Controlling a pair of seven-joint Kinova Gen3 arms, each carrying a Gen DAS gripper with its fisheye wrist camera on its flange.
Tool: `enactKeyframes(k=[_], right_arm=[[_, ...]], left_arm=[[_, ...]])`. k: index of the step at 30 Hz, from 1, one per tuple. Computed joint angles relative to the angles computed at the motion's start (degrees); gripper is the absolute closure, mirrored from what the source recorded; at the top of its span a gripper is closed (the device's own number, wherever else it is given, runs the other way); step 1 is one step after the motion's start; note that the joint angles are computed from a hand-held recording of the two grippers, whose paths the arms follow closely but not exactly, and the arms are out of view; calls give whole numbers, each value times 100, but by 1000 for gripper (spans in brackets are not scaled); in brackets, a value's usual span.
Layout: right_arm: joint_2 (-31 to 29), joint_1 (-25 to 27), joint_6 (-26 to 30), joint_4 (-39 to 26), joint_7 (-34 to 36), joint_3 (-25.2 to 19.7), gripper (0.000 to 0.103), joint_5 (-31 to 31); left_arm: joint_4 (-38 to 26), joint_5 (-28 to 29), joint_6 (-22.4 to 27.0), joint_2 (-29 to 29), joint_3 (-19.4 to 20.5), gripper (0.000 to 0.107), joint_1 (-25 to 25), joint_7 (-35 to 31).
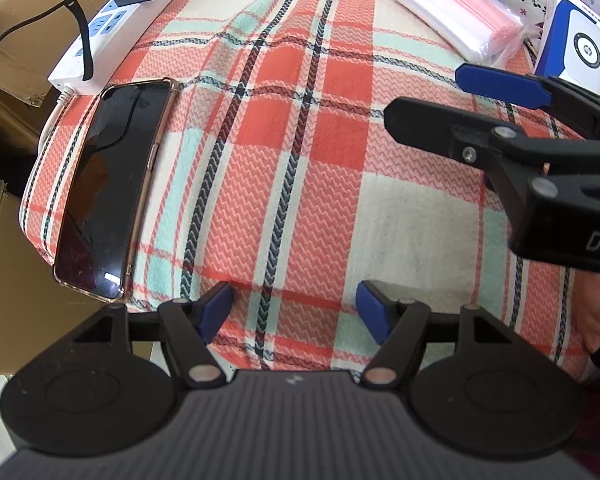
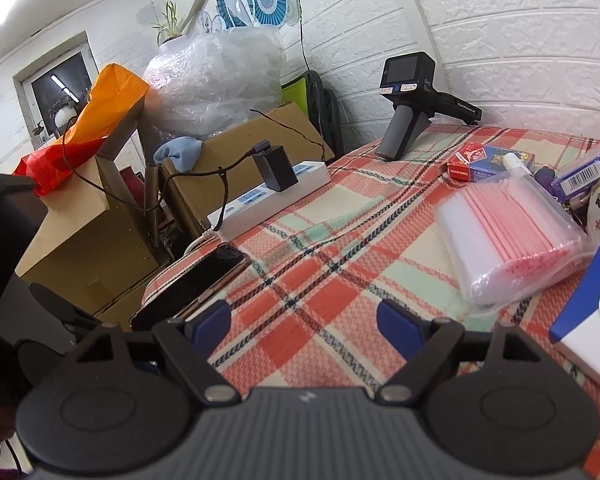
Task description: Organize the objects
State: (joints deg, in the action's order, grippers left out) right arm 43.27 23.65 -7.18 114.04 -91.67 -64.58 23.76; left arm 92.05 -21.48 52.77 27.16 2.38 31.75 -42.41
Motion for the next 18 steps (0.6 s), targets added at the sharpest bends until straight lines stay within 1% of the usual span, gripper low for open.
enactKeyframes(k=[7,13,16,18], right_arm=[[-51,15,-99,69,-6,13,19,73],[-119,-72,-259,92,-101,74,19,383],[-17,-116,-210,-23,-154,21,19,609],[98,-137,-83,-145,-159,-77,19,697]], left_arm=[[-26,-122,30,43,-35,35,95,84],[-2,-275,33,58,-60,34,196,190],[46,-330,39,21,-61,34,233,246],[60,-364,38,18,-61,34,253,290]])
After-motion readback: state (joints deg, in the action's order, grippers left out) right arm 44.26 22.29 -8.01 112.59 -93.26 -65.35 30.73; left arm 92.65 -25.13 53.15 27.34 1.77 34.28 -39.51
